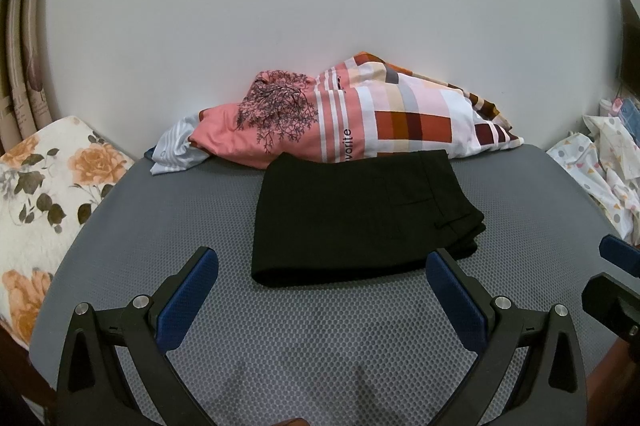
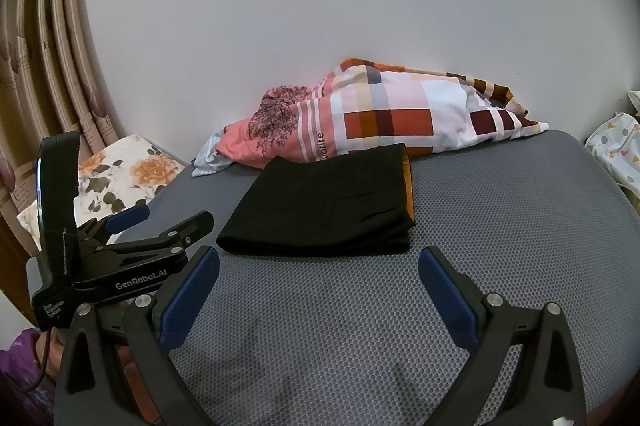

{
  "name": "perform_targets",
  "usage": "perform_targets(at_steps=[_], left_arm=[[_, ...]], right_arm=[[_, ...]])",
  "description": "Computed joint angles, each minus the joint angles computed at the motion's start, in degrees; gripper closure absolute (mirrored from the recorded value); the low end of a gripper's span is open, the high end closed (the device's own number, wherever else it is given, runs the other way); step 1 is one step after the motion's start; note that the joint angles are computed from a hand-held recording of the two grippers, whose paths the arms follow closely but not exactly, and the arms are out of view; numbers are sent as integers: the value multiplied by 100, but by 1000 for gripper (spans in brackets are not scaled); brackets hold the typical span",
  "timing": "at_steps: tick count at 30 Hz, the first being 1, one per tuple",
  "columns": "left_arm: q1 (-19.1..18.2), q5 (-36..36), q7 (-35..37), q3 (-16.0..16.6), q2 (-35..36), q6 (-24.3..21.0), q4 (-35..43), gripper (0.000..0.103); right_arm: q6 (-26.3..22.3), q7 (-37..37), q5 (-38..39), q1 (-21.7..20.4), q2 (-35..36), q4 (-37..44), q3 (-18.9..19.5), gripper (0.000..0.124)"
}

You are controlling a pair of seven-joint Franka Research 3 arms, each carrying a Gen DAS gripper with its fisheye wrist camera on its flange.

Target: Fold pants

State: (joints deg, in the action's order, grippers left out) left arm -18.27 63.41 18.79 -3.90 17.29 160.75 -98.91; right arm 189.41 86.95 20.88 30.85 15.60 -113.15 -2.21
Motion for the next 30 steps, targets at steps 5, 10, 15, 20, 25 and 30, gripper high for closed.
perform_targets(at_steps=[5, 10, 15, 20, 25, 30], left_arm=[[-6, -4, 1, -1, 2, -13, -5, 0], [-2, -28, 38, -4, 7, -16, 2, 0], [-5, -32, 43, 0, 14, -5, 5, 0], [-16, -44, 49, 1, 29, -23, 11, 0], [4, -145, 133, -18, 54, 0, 12, 0], [53, -311, 284, -16, 71, 163, 2, 0]], right_arm=[[-7, -4, 3, 13, 4, 5, -12, 24], [-16, 7, 10, 24, 4, 9, -24, 24], [4, 8, 6, 26, 17, 6, -21, 24], [-16, 9, 10, 20, 16, 13, -18, 24], [-15, 20, 5, 18, 36, 30, -11, 24], [-23, 18, -13, -47, 48, 34, 62, 24]])
